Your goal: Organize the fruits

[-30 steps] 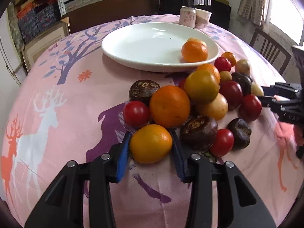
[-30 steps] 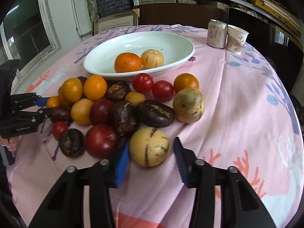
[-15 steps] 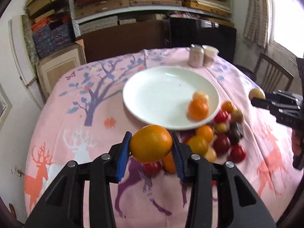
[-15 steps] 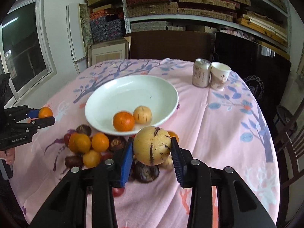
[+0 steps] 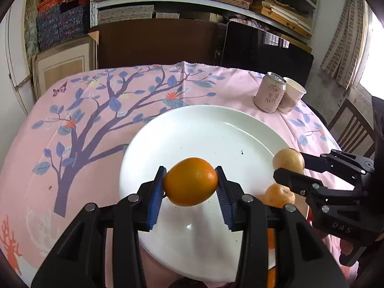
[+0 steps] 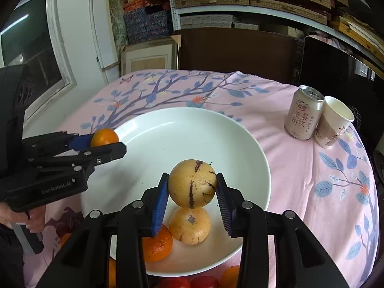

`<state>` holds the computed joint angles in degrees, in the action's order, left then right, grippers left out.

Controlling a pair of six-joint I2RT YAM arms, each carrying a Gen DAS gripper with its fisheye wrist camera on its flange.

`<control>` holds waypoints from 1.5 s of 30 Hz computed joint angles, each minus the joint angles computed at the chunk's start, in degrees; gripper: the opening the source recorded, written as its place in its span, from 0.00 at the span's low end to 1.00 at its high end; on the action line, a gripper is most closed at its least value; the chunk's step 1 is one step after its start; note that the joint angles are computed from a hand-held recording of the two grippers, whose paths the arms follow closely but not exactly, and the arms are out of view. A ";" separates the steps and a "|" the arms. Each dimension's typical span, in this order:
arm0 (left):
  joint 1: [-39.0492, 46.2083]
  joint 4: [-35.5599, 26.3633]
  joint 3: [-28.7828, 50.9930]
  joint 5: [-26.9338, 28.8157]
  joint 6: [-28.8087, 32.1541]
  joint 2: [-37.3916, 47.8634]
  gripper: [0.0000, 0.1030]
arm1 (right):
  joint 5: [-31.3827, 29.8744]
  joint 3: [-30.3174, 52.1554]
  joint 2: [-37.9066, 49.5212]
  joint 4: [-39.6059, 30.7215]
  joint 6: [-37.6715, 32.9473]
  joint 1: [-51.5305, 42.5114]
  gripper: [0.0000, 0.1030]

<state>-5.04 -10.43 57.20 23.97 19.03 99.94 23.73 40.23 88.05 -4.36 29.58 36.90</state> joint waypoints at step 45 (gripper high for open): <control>19.19 -0.55 -29.39 3.03 31.74 -20.39 0.27 | 12.66 -25.21 -20.49 -8.00 46.53 24.57 0.38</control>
<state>14.15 -10.98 27.81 27.00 50.78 79.55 36.40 15.01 67.55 -12.36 76.10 61.47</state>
